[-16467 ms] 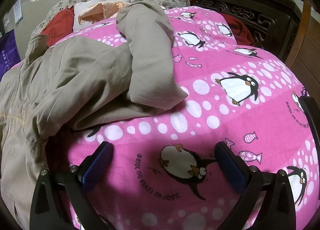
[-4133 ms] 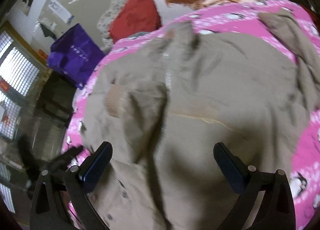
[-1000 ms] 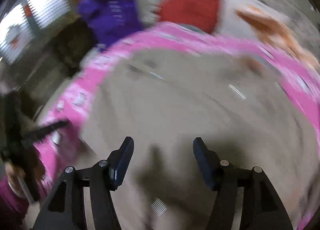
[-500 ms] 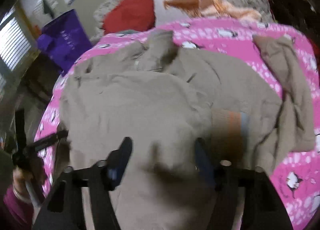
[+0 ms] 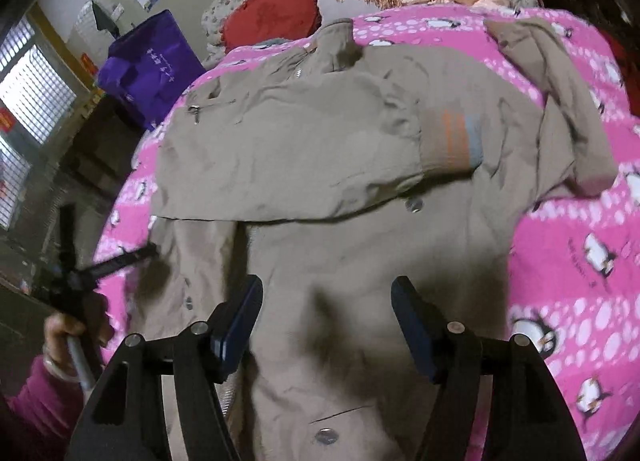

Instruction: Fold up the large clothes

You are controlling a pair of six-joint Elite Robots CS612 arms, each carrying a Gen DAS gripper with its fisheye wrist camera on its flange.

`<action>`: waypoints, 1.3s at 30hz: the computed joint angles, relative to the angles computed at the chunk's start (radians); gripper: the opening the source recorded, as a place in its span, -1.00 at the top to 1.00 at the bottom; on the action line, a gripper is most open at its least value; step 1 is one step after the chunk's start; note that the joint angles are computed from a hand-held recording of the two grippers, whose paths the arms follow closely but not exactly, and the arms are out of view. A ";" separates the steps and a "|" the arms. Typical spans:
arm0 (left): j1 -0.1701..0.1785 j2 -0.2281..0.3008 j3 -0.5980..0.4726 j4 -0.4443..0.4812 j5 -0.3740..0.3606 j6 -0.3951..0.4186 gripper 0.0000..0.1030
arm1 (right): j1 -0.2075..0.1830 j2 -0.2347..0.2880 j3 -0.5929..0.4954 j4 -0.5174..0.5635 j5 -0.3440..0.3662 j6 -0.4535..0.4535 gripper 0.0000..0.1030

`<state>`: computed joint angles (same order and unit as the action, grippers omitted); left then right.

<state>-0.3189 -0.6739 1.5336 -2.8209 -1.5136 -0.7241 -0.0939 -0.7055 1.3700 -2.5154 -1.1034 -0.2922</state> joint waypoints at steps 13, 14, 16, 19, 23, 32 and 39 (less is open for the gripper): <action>0.017 -0.045 0.047 0.034 0.179 -0.024 1.00 | -0.003 -0.012 0.018 -0.051 0.021 0.044 -0.45; 0.032 -0.043 0.059 -0.019 0.109 -0.039 1.00 | -0.003 -0.010 0.017 -0.049 0.014 0.050 -0.45; 0.048 -0.046 0.076 -0.112 0.009 -0.055 1.00 | -0.003 -0.006 0.012 -0.032 0.009 0.054 -0.45; 0.031 -0.058 0.074 -0.100 0.032 -0.017 0.79 | -0.001 -0.007 0.016 -0.010 0.023 0.041 -0.45; 0.007 -0.054 0.042 -0.062 0.026 -0.007 -0.07 | 0.004 -0.013 0.027 -0.040 0.002 0.030 -0.46; -0.031 -0.041 -0.011 -0.008 0.072 0.068 -0.28 | -0.003 -0.015 0.034 -0.076 -0.037 0.061 -0.47; -0.055 -0.019 -0.072 0.037 0.113 0.121 -0.28 | -0.002 0.003 0.012 -0.084 -0.056 0.087 -0.47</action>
<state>-0.3736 -0.6928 1.4619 -2.7839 -1.4006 -0.6029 -0.0963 -0.7029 1.3821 -2.5991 -1.1596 -0.2049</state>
